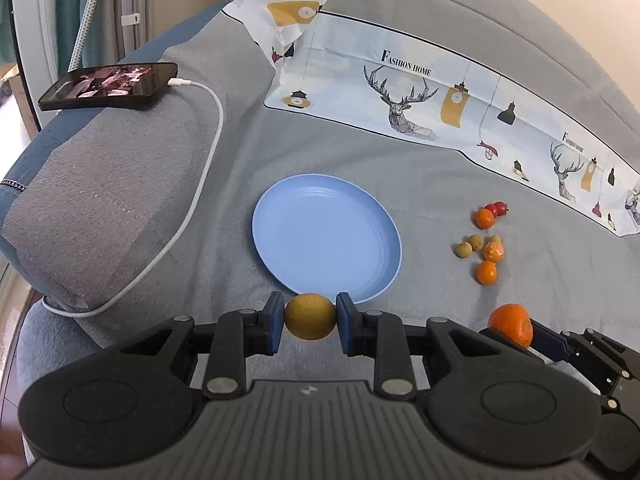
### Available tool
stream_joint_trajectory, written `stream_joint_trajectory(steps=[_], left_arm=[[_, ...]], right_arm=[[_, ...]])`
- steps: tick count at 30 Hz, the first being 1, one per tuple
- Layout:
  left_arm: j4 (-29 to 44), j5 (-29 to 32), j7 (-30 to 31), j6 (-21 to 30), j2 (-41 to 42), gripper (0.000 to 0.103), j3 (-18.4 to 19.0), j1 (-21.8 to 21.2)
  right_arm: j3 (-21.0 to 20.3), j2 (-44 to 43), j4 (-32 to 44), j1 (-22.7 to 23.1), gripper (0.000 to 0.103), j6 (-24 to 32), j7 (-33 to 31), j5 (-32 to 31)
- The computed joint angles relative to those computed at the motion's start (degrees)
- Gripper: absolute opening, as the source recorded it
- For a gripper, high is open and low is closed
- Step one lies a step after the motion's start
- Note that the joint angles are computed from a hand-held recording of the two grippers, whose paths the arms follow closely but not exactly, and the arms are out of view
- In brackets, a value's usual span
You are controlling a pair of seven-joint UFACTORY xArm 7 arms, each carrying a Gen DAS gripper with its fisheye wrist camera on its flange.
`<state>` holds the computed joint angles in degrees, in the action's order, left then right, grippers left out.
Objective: Organize fruits
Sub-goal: 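Carry the yellow fruit and mandarin over the blue plate with both tools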
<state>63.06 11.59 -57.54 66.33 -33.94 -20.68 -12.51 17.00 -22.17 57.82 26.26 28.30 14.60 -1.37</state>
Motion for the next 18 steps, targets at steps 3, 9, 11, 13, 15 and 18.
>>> stream_joint_trajectory(steps=[3, 9, 11, 13, 15, 18], left_arm=[[0.05, 0.13, 0.12, -0.23, 0.41, 0.031, 0.25, 0.14], [0.57, 0.64, 0.64, -1.37, 1.99, 0.031, 0.91, 0.51], [0.95, 0.97, 0.97, -1.81, 2.86, 0.031, 1.15, 0.63], [1.44, 1.38, 1.28, -2.13, 3.89, 0.031, 1.36, 0.76], [1.94, 1.92, 1.55, -2.45, 5.08, 0.031, 1.56, 0.88], [2.59, 2.48, 1.87, -2.86, 6.98, 0.031, 2.06, 0.86]], right_arm=[[-0.07, 0.62, 0.37, 0.19, 0.037, 0.27, -0.24, 0.08], [0.0, 2.49, 1.63, -0.17, 0.037, 0.98, 0.33, -0.27], [0.11, 3.38, 2.21, -0.36, 0.037, 0.98, 0.6, -0.76], [0.09, 4.44, 2.83, -0.44, 0.037, 0.84, 0.79, -1.08], [0.17, 5.62, 3.51, -0.58, 0.037, 0.67, 1.2, -1.63], [-0.03, 7.83, 4.84, -0.48, 0.037, 0.34, 1.57, -1.94]])
